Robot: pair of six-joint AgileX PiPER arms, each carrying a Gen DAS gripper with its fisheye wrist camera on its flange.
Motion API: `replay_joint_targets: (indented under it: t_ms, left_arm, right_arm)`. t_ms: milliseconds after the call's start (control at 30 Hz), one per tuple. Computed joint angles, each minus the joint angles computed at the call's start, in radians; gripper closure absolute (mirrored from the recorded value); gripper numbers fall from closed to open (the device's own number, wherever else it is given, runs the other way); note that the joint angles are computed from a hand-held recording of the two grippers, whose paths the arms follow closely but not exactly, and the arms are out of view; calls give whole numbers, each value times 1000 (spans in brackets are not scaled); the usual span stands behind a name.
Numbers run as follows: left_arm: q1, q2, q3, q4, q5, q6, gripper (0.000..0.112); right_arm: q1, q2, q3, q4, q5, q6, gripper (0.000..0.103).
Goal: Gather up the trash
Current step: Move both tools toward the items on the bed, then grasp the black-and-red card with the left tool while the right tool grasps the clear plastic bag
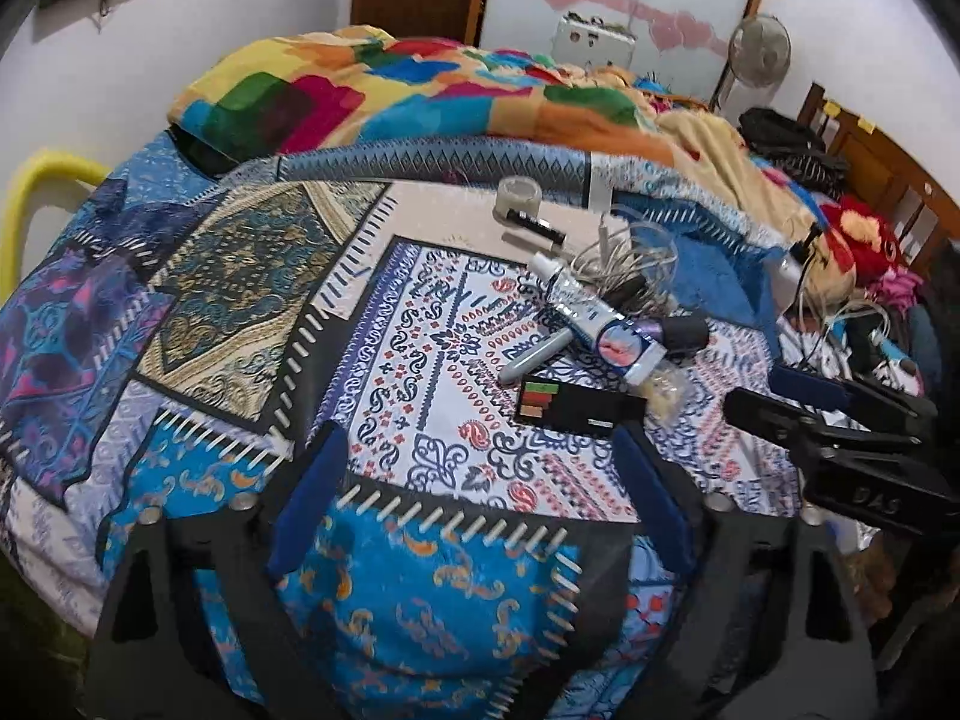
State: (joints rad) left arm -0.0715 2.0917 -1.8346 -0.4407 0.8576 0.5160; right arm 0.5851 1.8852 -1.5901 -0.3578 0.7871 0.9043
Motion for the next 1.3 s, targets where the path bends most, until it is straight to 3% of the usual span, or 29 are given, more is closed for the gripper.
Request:
replay_joint_targets:
  t_ms: [233, 367, 400, 500, 567, 733, 1033, 1067, 1200, 1300]
  left_arm:
    - [3, 118, -141, -24, 74, 11, 41]
    - [-8, 189, -245, -45, 139, 14, 61]
    - [-11, 211, -280, -49, 163, 10, 68]
    - [-20, 278, -382, -61, 229, -10, 73]
    - [-21, 315, -439, -81, 276, -19, 73]
    - [-21, 297, -392, -115, 302, 2, 91]
    - [-62, 100, -85, -74, 257, 155, 91]
    - [-67, 97, -85, -63, 252, 157, 91]
    - [-83, 106, -148, -22, 217, 117, 68]
    - [-93, 164, -253, -4, 237, 91, 62]
  right_arm:
    - [-58, 142, -120, 153, -5, -211, 58]
    - [-59, 181, -153, 162, -17, -260, 61]
    - [-51, 187, -158, 137, -22, -256, 65]
    - [-48, 190, -158, 143, -34, -300, 80]
    - [-50, 171, -124, 158, -60, -309, 81]
    - [-45, 127, -54, 125, -65, -253, 81]
    - [-33, 6, 90, 40, -59, -128, 82]
    - [-31, -6, 102, 29, -58, -116, 81]
    - [-24, -56, 149, 2, -67, -72, 81]
    - [-26, -84, 172, -9, -74, -53, 81]
